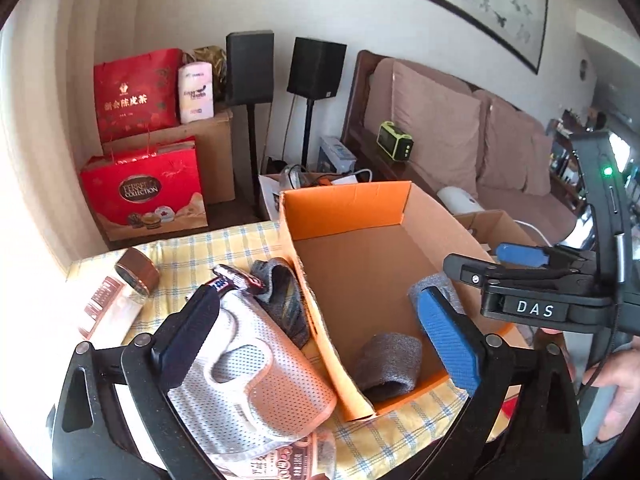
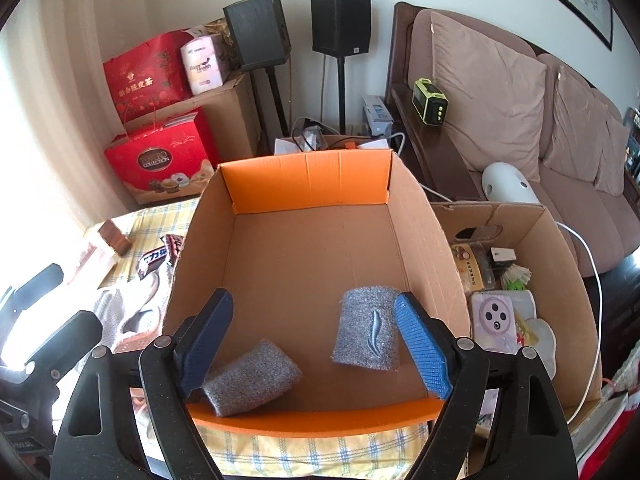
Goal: Organize objects
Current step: 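Move the left tool to the clear jar with brown cap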
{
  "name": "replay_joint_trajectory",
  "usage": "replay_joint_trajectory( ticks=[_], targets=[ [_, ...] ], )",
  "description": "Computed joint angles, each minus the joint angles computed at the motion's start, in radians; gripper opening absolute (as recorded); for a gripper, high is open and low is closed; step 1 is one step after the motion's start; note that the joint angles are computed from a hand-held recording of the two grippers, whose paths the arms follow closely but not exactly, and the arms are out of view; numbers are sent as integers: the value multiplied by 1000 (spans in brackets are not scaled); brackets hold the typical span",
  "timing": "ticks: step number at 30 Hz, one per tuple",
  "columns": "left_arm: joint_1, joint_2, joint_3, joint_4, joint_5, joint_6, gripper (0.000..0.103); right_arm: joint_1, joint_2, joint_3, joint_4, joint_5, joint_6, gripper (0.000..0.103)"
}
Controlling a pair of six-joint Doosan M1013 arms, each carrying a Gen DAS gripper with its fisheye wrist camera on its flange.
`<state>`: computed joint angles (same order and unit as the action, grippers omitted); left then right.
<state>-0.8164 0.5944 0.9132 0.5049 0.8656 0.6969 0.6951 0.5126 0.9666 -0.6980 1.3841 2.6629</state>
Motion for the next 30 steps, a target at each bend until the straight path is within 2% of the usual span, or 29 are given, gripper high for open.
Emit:
replay_joint_trajectory(
  ticks=[7,11,16,23,30],
  targets=[
    [3,-51,73,104,27,-73,103,16,17,-25,-21,-38,6,102],
    [18,-89,127,128,14,-136,103,23,35,-55,-25,-44,-12,102],
    [49,-125,175,94,30,-179,103,26,68,-110,-8,-30,-59,102],
    [93,-168,249,65,28,-180,103,25,123,-197,31,-25,-132,102],
    [137,-185,293,29,20,-167,103,13,205,-333,99,-2,-233,102]
  ],
)
